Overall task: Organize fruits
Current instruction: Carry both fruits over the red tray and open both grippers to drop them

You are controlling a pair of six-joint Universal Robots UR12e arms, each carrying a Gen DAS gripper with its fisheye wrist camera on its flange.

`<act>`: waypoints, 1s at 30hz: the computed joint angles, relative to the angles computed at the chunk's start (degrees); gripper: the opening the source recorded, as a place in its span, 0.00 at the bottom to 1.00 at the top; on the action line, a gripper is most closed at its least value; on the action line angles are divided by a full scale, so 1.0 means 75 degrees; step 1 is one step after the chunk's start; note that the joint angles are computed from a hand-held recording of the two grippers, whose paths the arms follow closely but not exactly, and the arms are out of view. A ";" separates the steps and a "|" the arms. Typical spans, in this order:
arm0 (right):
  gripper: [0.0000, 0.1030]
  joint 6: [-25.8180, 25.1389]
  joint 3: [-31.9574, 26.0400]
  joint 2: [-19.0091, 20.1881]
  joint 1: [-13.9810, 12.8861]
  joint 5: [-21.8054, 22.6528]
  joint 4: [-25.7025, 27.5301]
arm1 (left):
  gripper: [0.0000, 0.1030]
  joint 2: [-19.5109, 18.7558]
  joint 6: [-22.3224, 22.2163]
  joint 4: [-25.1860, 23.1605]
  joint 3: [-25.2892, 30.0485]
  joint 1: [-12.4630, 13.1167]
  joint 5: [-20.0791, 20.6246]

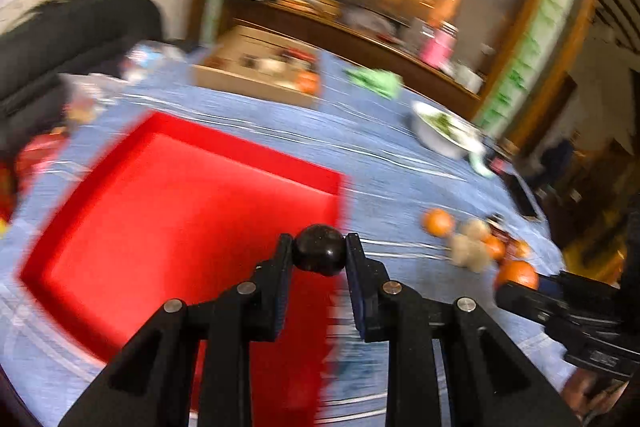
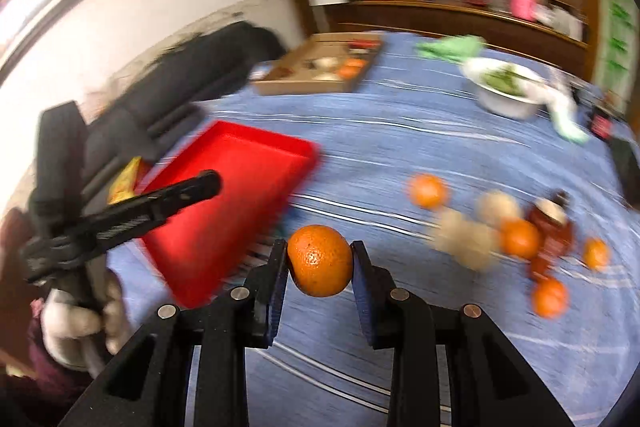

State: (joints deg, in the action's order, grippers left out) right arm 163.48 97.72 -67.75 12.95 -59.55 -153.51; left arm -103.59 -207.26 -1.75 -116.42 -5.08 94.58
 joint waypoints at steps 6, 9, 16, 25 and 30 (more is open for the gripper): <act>0.33 -0.0504 -0.0617 0.0461 0.0738 0.0212 0.0760 | 0.24 0.0301 -0.0685 -0.0089 -0.0566 0.0533 0.0179; 0.33 -0.0677 -0.0907 0.0743 0.1056 0.0013 0.1109 | 0.24 0.0320 -0.0877 -0.0018 -0.0764 0.0749 -0.0037; 0.33 -0.0700 -0.1320 0.1220 0.1467 -0.0565 0.1544 | 0.24 0.0394 -0.0914 0.0307 -0.1061 0.1038 -0.0431; 0.37 -0.0767 -0.1355 0.1249 0.1589 -0.0764 0.1438 | 0.47 0.0427 -0.0742 0.0958 -0.1170 0.1012 -0.0436; 0.43 -0.0772 -0.1186 0.1128 0.1558 -0.0661 0.1157 | 0.62 0.0521 -0.0606 0.1368 -0.1165 0.0738 0.0333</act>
State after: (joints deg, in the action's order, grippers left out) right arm 157.69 88.83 -59.29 24.64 -64.50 -144.83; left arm -99.69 -211.80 8.51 -125.16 0.45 97.08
